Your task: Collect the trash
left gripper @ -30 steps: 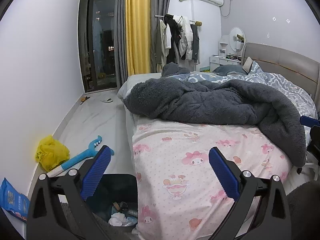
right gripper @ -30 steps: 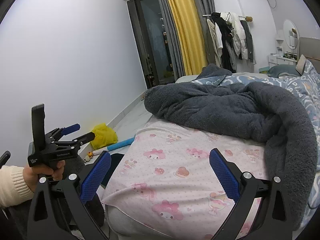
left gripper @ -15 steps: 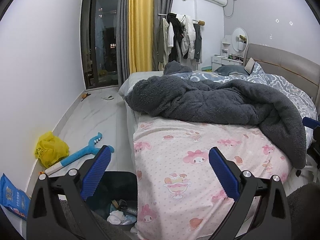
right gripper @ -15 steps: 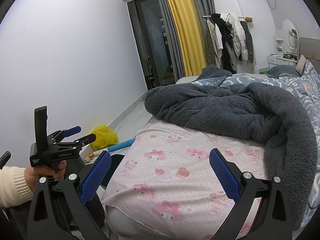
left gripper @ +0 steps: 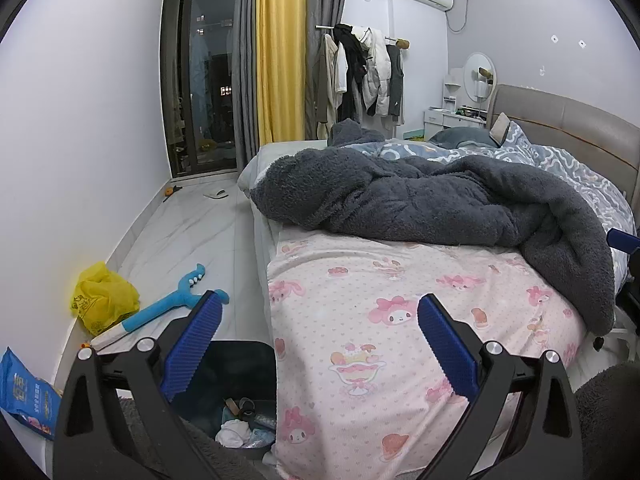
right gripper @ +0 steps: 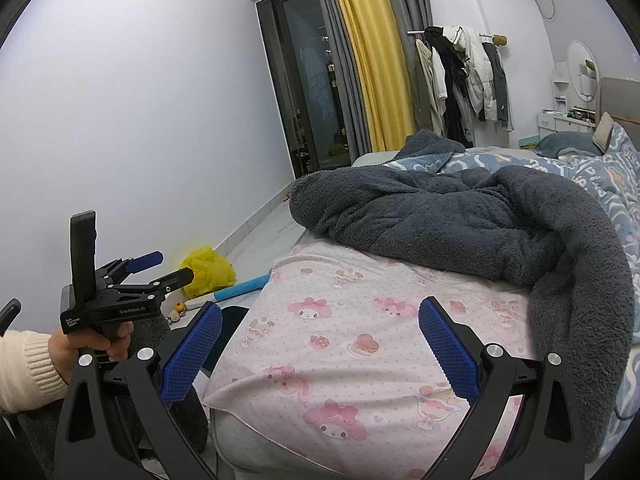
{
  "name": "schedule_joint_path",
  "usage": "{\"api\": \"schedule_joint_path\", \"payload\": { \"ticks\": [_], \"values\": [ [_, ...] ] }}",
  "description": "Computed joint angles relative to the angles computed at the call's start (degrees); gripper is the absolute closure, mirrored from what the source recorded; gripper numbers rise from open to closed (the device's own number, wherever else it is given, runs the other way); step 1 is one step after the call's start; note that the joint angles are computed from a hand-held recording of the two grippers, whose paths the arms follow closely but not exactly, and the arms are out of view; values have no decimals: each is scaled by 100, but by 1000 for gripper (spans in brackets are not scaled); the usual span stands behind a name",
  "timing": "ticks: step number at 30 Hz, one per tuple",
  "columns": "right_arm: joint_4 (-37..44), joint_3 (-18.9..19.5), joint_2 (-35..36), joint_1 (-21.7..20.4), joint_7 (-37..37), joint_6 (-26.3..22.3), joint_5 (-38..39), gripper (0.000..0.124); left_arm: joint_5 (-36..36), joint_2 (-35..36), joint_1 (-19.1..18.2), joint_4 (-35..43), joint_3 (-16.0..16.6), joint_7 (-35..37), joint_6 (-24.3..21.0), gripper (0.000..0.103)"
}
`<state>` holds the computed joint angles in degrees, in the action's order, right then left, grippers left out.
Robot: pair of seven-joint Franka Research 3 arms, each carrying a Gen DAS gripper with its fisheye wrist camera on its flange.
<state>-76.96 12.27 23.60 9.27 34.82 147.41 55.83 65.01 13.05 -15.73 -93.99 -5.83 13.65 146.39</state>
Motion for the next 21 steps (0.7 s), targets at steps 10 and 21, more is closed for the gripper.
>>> {"api": "schedule_joint_path", "payload": {
  "ticks": [10,21],
  "values": [
    [12,-1,9,-1,9,-9,-18,24,4,-2,-1,-12,1,4,2,3],
    [20,-4,12,3,23,-13,-50,24,-7,0,2,-6,0,15,3,3]
  ]
}}
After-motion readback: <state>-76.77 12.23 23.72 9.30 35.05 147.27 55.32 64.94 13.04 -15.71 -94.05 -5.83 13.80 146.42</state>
